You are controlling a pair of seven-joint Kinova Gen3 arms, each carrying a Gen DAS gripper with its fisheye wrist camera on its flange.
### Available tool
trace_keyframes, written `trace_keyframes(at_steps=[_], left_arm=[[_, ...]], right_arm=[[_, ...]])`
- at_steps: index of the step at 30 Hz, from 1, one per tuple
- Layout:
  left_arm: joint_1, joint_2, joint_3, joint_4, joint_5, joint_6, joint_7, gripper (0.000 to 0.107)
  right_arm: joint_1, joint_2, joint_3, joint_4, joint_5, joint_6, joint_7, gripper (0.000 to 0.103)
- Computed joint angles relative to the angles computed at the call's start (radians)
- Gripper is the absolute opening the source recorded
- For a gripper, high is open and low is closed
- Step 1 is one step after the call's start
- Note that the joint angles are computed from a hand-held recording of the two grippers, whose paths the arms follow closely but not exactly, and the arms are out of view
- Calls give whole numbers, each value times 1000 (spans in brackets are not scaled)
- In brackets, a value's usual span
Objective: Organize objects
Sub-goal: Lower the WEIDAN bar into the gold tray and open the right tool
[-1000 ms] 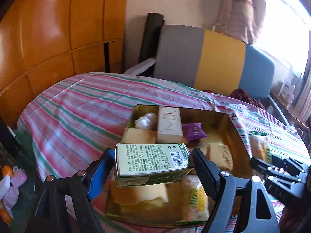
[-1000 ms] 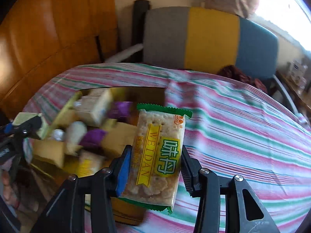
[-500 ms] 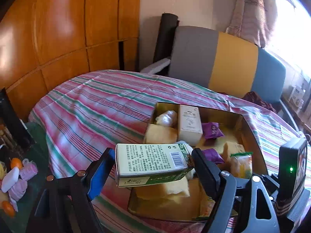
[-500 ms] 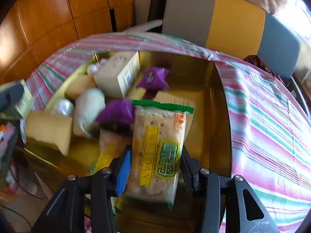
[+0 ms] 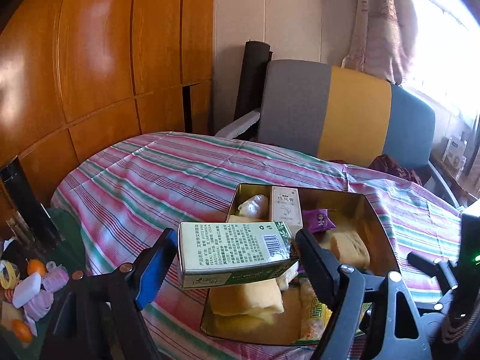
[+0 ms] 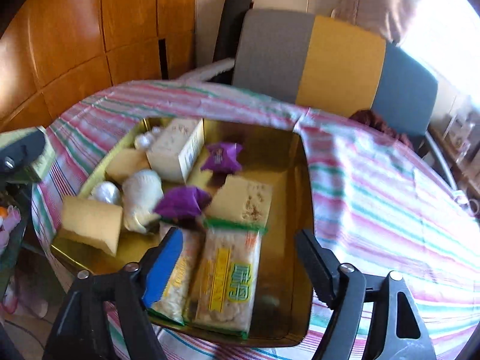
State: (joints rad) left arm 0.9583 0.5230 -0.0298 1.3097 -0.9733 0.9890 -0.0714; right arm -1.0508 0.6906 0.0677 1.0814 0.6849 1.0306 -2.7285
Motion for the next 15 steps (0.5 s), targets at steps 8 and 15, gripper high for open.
trace_keyframes(at_steps=[8, 15], left_arm=[[3, 0, 10, -10, 25, 19, -34, 82], [9, -11, 10, 2, 27, 20, -20, 82]], right_arm=[[-66, -9, 25, -26, 92, 56, -38, 88], [-77, -31, 18, 1, 121, 53, -90, 89]])
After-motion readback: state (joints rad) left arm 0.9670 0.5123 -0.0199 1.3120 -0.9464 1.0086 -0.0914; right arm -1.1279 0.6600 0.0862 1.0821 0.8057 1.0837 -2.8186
